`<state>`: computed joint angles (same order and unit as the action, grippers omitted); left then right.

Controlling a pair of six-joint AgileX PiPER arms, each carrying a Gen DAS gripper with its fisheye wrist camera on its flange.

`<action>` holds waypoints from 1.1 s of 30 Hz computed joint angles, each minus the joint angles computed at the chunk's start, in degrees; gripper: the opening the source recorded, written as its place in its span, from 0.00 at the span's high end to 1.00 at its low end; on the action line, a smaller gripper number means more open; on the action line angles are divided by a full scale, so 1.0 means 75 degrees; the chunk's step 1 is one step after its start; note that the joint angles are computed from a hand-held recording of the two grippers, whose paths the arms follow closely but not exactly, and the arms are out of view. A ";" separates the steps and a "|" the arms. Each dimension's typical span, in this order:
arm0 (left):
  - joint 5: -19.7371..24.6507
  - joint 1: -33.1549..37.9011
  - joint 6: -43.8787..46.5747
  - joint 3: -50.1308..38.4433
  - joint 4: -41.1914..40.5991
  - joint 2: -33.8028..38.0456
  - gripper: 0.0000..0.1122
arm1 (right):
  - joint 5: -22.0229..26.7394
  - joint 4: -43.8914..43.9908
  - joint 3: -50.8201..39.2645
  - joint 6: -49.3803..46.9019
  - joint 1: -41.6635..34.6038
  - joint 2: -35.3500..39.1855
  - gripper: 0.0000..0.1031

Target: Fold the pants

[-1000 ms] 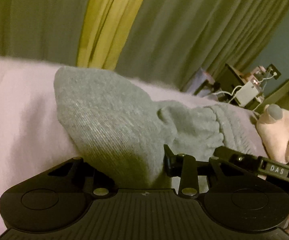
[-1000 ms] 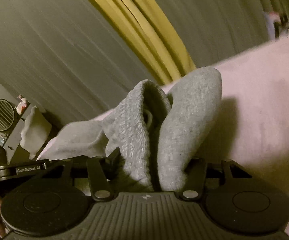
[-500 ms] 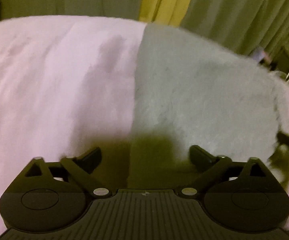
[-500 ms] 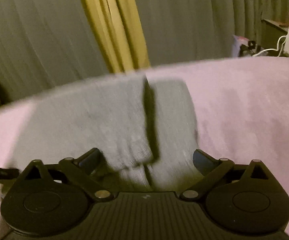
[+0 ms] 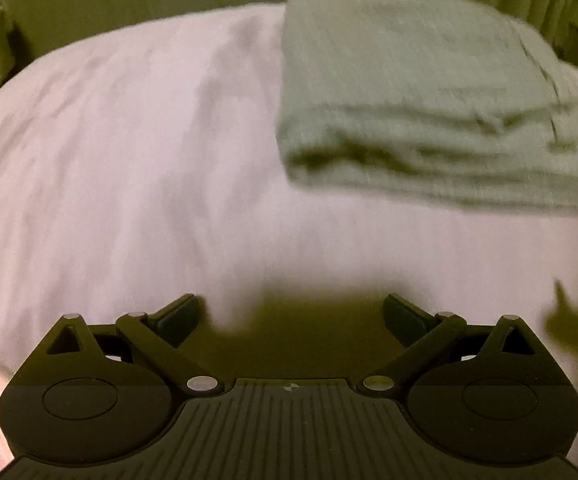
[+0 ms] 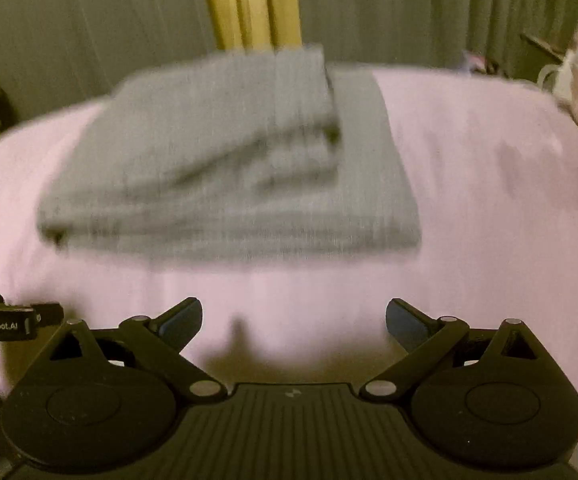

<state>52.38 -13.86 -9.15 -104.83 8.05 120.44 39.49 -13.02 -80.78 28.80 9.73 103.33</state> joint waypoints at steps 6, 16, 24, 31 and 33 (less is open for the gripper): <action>-0.1785 0.0195 0.0670 0.1959 -0.1235 -0.1361 0.10 | 0.0141 -0.0296 0.0771 0.0468 0.0384 -0.0469 0.04; -0.0922 -0.0258 -0.0626 0.2759 -0.0523 -0.2157 0.10 | 0.0036 -0.0901 0.1702 0.1420 0.0798 -0.1718 0.04; 0.0210 -0.1074 -0.1548 0.1726 0.1199 -0.3009 0.10 | 0.1568 -0.0853 -0.0023 0.0829 0.1046 -0.2088 0.04; 0.1180 -0.1034 -0.1568 0.0332 0.1336 -0.3087 0.09 | 0.2412 -0.0375 -0.1477 0.0197 0.0933 -0.2158 0.04; 0.1552 -0.1057 -0.1406 -0.0110 0.1326 -0.3007 0.09 | 0.2713 -0.0351 -0.1765 0.0248 0.0913 -0.2079 0.04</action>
